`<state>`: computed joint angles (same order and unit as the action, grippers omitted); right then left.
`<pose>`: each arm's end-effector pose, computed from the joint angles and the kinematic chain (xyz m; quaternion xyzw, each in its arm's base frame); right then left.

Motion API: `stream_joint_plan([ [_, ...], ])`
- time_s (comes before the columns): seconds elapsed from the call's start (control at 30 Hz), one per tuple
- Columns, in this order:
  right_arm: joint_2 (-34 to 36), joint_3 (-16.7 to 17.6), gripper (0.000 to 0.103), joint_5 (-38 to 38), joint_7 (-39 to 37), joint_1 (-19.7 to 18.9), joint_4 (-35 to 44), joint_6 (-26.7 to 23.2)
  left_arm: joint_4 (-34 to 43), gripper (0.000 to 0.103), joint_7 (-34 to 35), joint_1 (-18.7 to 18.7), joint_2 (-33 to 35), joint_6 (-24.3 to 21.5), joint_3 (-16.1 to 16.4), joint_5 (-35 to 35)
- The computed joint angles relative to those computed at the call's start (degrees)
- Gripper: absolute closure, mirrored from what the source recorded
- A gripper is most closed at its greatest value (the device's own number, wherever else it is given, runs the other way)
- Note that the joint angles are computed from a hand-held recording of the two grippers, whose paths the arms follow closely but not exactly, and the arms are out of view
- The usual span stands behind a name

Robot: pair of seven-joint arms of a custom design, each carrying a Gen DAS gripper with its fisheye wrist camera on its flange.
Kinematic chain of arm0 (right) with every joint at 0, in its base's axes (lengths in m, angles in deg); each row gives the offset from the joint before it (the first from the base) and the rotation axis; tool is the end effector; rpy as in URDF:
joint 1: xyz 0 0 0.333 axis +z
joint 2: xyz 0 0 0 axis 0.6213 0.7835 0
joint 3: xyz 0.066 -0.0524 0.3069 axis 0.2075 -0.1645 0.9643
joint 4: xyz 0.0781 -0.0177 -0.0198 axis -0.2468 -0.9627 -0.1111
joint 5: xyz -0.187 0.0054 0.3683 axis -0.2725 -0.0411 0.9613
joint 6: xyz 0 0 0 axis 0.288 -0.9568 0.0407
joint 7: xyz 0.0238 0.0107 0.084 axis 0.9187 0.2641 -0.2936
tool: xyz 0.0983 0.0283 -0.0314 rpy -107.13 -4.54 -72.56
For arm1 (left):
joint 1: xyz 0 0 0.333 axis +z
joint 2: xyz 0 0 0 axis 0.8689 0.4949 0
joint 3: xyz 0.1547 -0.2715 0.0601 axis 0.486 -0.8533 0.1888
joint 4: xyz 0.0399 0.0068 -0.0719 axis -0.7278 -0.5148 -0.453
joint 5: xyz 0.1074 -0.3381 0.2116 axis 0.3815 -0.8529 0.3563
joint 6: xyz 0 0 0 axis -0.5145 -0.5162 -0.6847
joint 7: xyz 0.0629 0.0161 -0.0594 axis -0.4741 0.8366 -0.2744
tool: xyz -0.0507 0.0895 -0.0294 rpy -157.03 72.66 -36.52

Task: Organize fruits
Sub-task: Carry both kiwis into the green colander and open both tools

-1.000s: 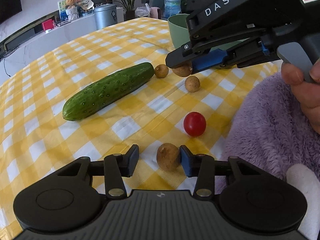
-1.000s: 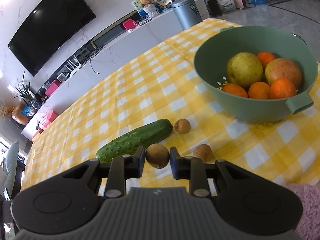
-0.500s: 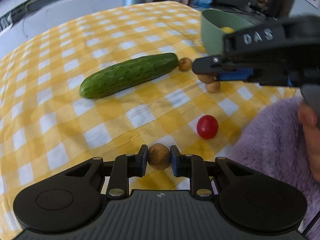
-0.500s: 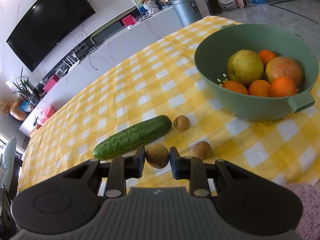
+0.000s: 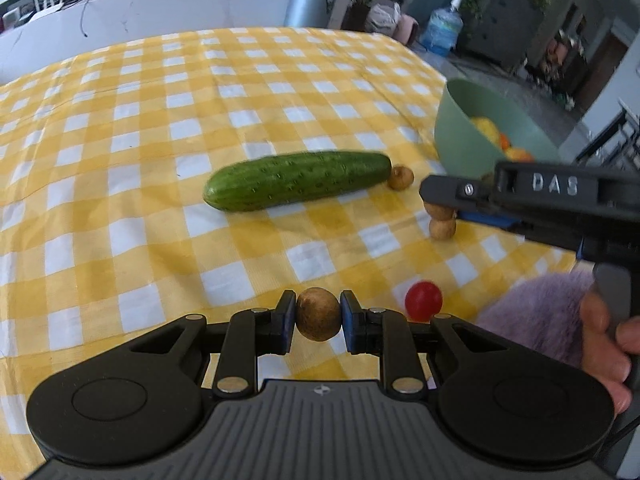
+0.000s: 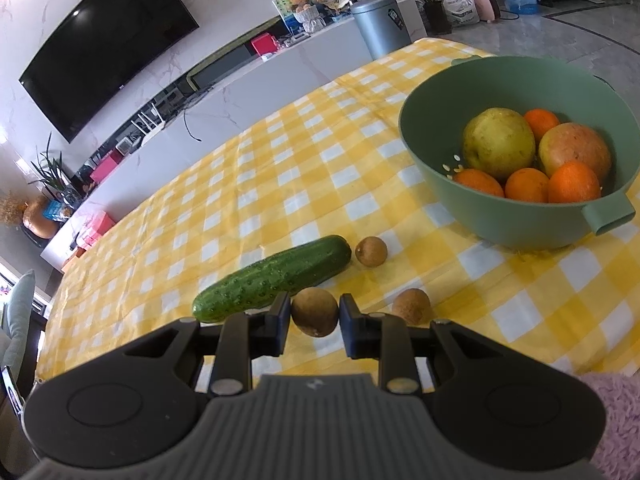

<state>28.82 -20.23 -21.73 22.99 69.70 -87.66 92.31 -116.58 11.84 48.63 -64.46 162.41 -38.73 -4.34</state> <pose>0.6917 0.4620 0.4822 -0.6788 0.6141 -0.0214 0.4021 0.6314 -0.2654 0.4560 -0.7136 0.6276 -0.2831 0.1293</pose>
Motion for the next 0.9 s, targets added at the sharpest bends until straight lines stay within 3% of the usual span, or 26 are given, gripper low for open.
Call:
stream_joint_plan([
  [0.2, -0.94, 1.08, 0.08, 1.88, -0.86, -0.76, -2.05, 3.72, -0.47, 0.077, -5.53, -1.25, -0.47, 3.2, 1.9, 4.6],
  [0.33, -1.74, 2.06, 0.08, 3.78, -1.66, -1.59, -3.53, 6.44, -0.75, 0.077, -5.54, -0.99, -0.93, 7.51, 1.93, 6.35],
  [0.47, -4.0, 2.76, 0.08, 5.76, -3.14, -2.48, -6.98, 11.4, 1.88, 0.077, -8.51, -2.06, -0.27, 9.59, 2.91, 9.87],
  [0.73, -11.57, -2.06, 0.08, 7.93, 3.39, -1.65, -19.86, 27.65, 12.11, 0.077, -8.2, -2.8, 5.88, 10.94, 2.33, 9.82],
  [0.9, -13.54, -7.73, 0.08, 7.22, 7.97, 0.65, -24.03, 31.46, 20.06, 0.077, -5.51, -3.33, 11.7, 9.49, 1.72, 6.85],
])
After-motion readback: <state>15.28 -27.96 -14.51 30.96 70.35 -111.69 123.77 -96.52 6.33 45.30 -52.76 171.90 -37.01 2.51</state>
